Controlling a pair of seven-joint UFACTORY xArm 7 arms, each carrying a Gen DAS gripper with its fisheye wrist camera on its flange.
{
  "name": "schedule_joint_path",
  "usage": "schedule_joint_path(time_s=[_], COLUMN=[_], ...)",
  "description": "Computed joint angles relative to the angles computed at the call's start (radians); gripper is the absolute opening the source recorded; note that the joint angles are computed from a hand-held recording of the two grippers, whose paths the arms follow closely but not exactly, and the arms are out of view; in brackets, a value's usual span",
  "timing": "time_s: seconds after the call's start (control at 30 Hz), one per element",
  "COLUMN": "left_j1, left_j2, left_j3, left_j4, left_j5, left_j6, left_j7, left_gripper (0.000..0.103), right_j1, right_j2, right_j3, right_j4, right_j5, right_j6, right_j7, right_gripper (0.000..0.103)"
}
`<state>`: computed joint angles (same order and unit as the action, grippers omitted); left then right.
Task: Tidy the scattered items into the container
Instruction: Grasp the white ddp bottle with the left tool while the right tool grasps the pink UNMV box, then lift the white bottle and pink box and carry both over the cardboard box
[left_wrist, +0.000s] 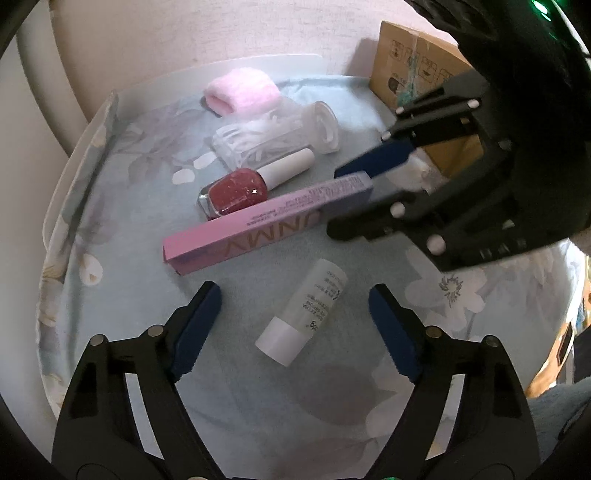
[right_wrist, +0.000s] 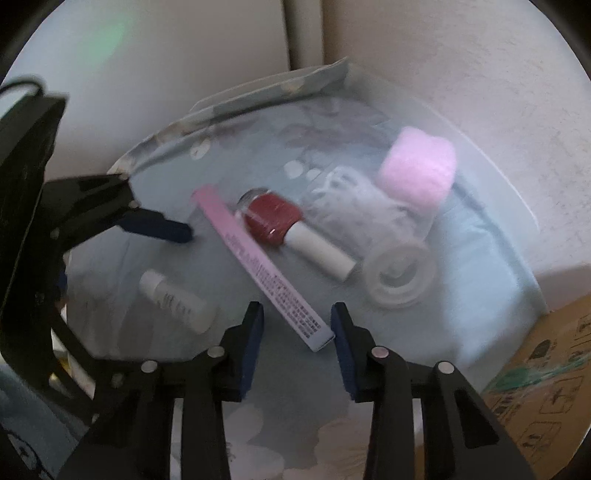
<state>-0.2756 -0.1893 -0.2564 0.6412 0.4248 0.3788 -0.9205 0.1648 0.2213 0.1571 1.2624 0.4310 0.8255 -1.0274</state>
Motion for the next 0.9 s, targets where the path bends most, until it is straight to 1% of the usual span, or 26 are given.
schedule_joint_path(time_s=[0.03, 0.13, 0.2, 0.23, 0.27, 0.3, 0.33, 0.37, 0.4, 0.5, 0.67, 0.8, 0.9], left_j1=[0.000, 0.007, 0.013, 0.015, 0.012, 0.012, 0.012, 0.010, 0.009, 0.017, 0.009, 0.012, 0.017], left_j2=[-0.001, -0.011, -0.016, -0.014, -0.018, -0.021, -0.027, -0.030, -0.034, -0.033, -0.040, -0.065, -0.106], left_j3=[0.002, -0.002, -0.005, -0.003, 0.006, 0.011, 0.013, 0.021, 0.024, 0.017, 0.021, 0.023, 0.023], left_j4=[-0.002, -0.011, -0.015, -0.014, -0.018, -0.019, -0.022, -0.024, -0.028, -0.025, -0.021, -0.018, -0.036], left_j5=[-0.001, 0.015, 0.027, 0.028, 0.013, 0.002, -0.009, -0.028, -0.043, -0.054, -0.100, -0.144, -0.173], left_j6=[-0.003, -0.004, -0.002, -0.005, -0.012, -0.012, -0.012, -0.016, -0.019, -0.017, -0.005, 0.053, 0.071], left_j7=[0.001, -0.007, -0.012, -0.010, 0.005, 0.014, 0.019, 0.035, 0.047, 0.058, 0.089, 0.065, 0.033], left_gripper=[0.079, 0.072, 0.062, 0.059, 0.051, 0.040, 0.034, 0.026, 0.022, 0.020, 0.019, 0.019, 0.019], right_j1=[-0.006, -0.005, -0.002, 0.000, 0.002, 0.005, 0.009, 0.013, 0.015, 0.022, 0.009, -0.003, -0.014], right_j2=[-0.003, -0.013, -0.009, -0.006, -0.002, -0.004, -0.004, -0.002, -0.002, -0.004, -0.009, -0.020, -0.042], right_j3=[0.003, 0.006, 0.007, 0.007, 0.008, 0.010, 0.011, 0.013, 0.014, 0.016, 0.015, 0.008, 0.003], right_j4=[0.001, -0.010, -0.007, -0.002, 0.003, 0.001, 0.000, 0.003, 0.002, -0.002, 0.010, 0.015, 0.018], right_j5=[0.012, 0.025, 0.034, 0.037, 0.039, 0.038, 0.036, 0.033, 0.033, 0.034, 0.090, 0.138, 0.194], right_j6=[0.024, 0.031, 0.035, 0.040, 0.043, 0.041, 0.035, 0.031, 0.028, 0.018, 0.070, 0.108, 0.139], right_j7=[-0.014, -0.044, -0.054, -0.055, -0.057, -0.060, -0.065, -0.070, -0.071, -0.068, -0.060, -0.044, -0.026], right_gripper=[0.034, 0.034, 0.033, 0.032, 0.028, 0.026, 0.023, 0.021, 0.021, 0.018, 0.015, 0.014, 0.013])
